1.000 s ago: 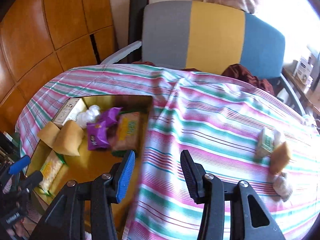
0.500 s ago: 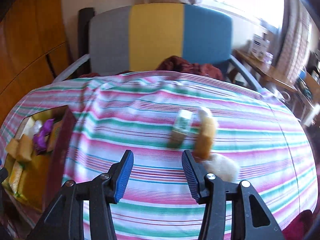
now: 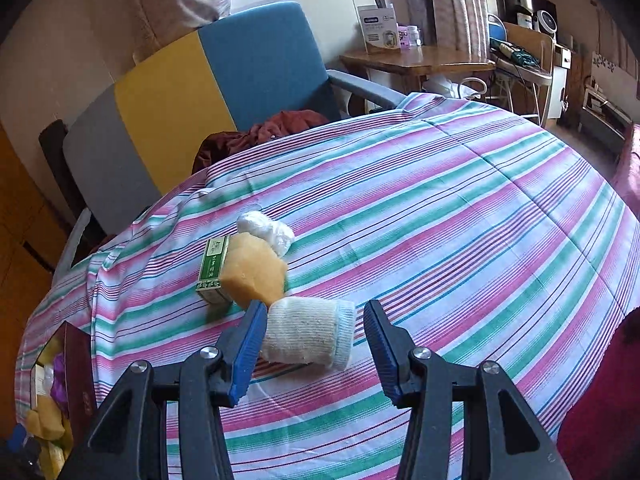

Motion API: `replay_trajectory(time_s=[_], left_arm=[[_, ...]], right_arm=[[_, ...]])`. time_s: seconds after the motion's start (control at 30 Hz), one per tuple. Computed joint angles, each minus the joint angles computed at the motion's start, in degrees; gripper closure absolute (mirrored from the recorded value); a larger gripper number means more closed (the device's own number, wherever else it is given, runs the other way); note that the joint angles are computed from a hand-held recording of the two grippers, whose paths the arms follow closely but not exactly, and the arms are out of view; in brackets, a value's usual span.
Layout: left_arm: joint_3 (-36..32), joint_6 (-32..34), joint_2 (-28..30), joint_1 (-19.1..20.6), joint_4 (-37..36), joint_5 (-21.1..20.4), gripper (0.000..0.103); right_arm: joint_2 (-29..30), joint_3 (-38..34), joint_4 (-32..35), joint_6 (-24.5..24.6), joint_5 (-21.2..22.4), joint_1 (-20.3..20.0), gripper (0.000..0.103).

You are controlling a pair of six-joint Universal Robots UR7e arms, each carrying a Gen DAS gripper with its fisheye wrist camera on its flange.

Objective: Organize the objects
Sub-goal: 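Move both tools back to the remaining items on the cloth, then grasp the green box with the left gripper while the right gripper grasps the wrapped white item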

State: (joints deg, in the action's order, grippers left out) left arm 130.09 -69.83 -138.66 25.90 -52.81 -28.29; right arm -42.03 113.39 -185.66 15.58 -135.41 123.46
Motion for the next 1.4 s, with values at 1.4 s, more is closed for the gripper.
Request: replay_trajectory(time_s=[1.4], left_arm=[[-9.27,66.33,60.16,29.87,-97.72,-14.39,0.031]], right_arm=[[-5.83,4.99,2.24,11.98,12.07,-5.78,0.052]])
